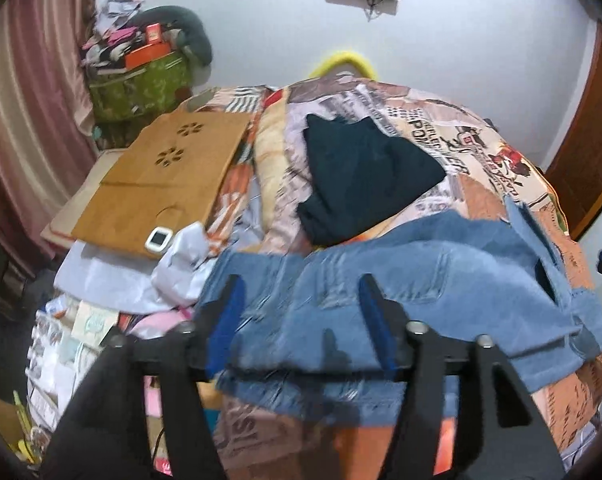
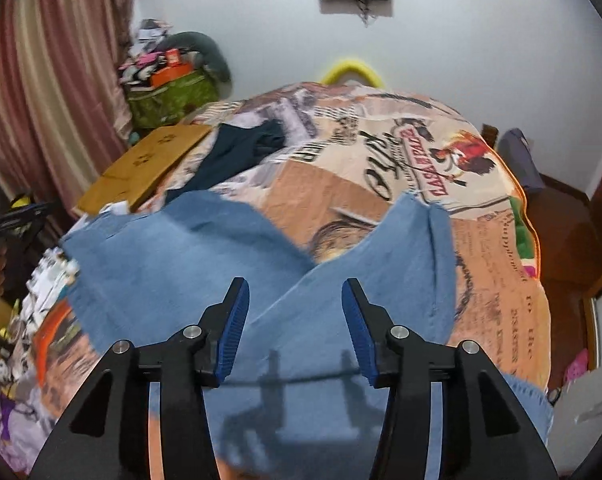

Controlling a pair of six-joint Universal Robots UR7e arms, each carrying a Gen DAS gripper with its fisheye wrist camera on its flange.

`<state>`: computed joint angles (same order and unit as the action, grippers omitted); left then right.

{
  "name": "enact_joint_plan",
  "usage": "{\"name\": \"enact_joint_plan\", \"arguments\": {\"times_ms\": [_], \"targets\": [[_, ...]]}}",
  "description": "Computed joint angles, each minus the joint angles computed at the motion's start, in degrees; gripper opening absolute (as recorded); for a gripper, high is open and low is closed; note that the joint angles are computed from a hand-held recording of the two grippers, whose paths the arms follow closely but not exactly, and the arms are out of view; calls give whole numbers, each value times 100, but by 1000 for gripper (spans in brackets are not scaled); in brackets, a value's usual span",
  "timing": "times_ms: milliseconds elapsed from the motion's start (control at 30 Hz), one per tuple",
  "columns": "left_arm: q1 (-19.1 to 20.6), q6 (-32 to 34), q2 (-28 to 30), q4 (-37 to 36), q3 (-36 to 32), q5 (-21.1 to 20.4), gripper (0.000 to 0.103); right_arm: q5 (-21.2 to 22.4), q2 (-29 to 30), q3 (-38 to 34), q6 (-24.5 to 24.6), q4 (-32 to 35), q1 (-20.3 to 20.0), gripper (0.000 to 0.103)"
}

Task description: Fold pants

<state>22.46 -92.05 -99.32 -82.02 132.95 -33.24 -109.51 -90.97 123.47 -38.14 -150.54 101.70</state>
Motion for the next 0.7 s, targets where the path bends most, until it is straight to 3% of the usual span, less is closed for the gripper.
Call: {"name": "enact_joint_plan", "arguments": {"times_ms": [67, 133, 167, 467, 700], "targets": [[228, 365, 261, -456, -89, 128, 72, -50, 294, -241, 80, 21, -111, 45], [493, 661, 552, -835, -228, 187, 90, -63, 538, -475, 158, 91, -203, 45], [624, 819, 690, -1041, -282, 223, 93, -109, 743, -614, 217, 45, -263, 45], [1605, 2319, 1662, -2642, -643, 372, 94, -350, 2101, -1754, 732, 149, -519, 45], [1943, 2959, 2051, -3315, -727, 236, 94, -1093, 3171, -2659, 781, 107, -577, 45]]}}
